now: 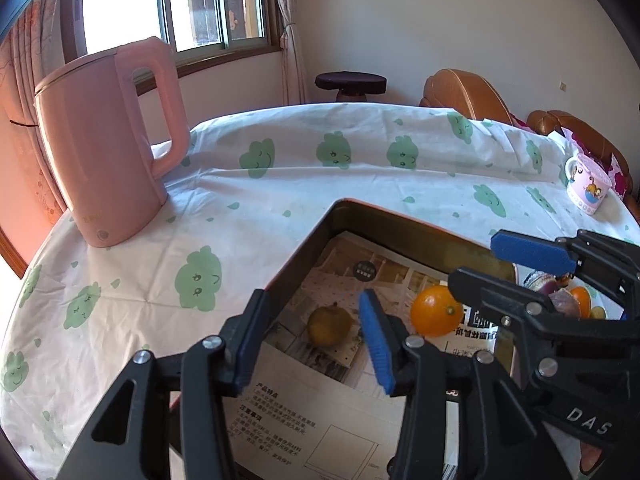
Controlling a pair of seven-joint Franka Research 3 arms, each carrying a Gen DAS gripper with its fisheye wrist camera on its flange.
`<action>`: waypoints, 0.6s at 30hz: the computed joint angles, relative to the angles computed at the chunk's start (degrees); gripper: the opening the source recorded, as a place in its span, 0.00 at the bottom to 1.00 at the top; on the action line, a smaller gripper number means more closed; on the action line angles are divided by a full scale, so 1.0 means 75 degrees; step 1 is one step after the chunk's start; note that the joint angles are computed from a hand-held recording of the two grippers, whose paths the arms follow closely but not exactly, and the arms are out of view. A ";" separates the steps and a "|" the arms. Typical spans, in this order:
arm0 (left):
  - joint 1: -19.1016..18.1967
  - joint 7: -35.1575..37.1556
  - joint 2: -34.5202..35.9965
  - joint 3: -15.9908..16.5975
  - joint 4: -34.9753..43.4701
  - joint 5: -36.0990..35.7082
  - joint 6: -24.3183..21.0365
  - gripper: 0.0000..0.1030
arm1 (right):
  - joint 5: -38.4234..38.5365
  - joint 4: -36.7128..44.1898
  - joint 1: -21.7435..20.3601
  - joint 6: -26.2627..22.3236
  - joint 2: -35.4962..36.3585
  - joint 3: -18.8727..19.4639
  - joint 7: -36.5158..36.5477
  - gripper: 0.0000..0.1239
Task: Organize fruits
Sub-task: 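Lower the kiwi into the pink tin and open the left tool while the right releases the mandarin there, then withdraw both open tools from the tin back toward the fruit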
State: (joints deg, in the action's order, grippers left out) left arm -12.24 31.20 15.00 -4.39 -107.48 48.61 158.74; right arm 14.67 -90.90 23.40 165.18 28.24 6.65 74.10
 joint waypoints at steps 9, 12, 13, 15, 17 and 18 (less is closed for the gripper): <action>-0.0178 -0.1599 -0.0472 0.0133 -0.0446 0.1369 0.0485 0.70 | 0.0931 -0.1217 -0.0713 0.0927 -0.0840 0.0688 -0.0923 0.48; -0.0254 -0.2617 -0.0645 0.0117 -0.0618 0.2308 0.0703 0.73 | 0.1669 -0.1862 -0.1225 0.1343 -0.1289 0.1137 -0.1620 0.49; -0.0275 -0.2949 -0.0690 0.0085 -0.0663 0.2640 0.0747 0.74 | 0.1945 -0.2128 -0.1391 0.1527 -0.1467 0.1264 -0.1861 0.49; -0.0303 -0.3522 -0.0746 -0.0018 -0.0734 0.3240 0.0812 0.74 | 0.2375 -0.2638 -0.1577 0.1869 -0.1807 0.1346 -0.2170 0.51; -0.0336 -0.4003 -0.0779 -0.0150 -0.0789 0.3729 0.0854 0.74 | 0.2823 -0.3155 -0.1791 0.2222 -0.2134 0.1454 -0.2443 0.52; -0.0344 -0.4165 -0.0782 -0.0221 -0.0810 0.3898 0.0898 0.74 | 0.3067 -0.3407 -0.1931 0.2383 -0.2291 0.1554 -0.2612 0.52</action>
